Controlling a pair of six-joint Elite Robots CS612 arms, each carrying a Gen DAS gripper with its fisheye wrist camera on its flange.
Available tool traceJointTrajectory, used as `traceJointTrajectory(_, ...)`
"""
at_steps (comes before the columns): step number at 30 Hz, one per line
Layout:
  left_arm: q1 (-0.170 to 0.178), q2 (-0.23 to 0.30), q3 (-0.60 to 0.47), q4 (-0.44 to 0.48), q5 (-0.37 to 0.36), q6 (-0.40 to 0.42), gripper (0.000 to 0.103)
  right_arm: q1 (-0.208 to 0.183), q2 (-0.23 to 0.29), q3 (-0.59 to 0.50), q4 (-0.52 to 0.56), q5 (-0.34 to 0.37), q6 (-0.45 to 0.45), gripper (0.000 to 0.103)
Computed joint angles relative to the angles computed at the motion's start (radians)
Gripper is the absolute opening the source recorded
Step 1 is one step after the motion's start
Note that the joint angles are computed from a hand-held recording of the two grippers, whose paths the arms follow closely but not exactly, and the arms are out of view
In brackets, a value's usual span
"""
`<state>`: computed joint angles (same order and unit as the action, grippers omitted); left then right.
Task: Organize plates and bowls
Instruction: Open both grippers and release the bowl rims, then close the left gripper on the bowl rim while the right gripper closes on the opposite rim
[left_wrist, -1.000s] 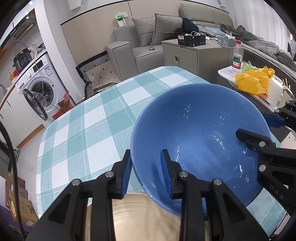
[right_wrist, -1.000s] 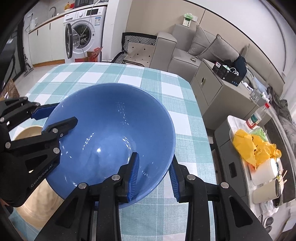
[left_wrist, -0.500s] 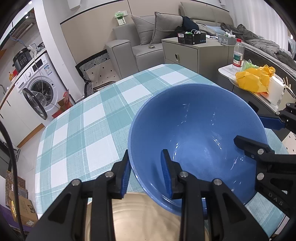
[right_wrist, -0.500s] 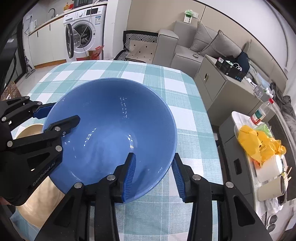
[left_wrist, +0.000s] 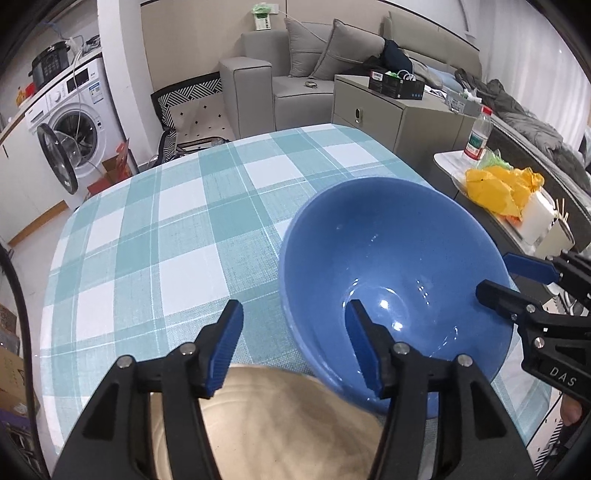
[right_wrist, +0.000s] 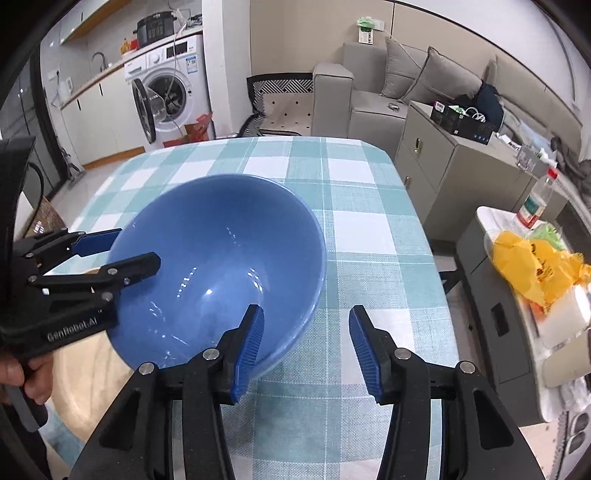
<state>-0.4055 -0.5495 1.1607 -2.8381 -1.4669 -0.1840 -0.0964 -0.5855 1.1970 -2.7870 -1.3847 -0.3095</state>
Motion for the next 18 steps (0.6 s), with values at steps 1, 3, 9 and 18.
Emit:
traceJointTrajectory(1,0.002,-0.002,0.004,-0.005,-0.005,-0.005,0.059,-0.006,-0.002,0.002,0.004,0.023,0.005,0.052)
traceJointTrajectory(3,0.006,-0.006,0.010,-0.009,-0.022,-0.018,0.067,-0.011,-0.006,0.007,0.002,0.043,0.010,0.057)
traceJointTrajectory(9,0.017,-0.013,0.033,-0.058,-0.057,-0.046,0.096,-0.029,-0.010,0.016,-0.017,0.131,0.058,0.088)
traceJointTrajectory(18,0.030,-0.001,0.016,-0.035,-0.109,-0.092,0.099,-0.048,0.012,-0.009,-0.008,0.234,0.128,0.103)
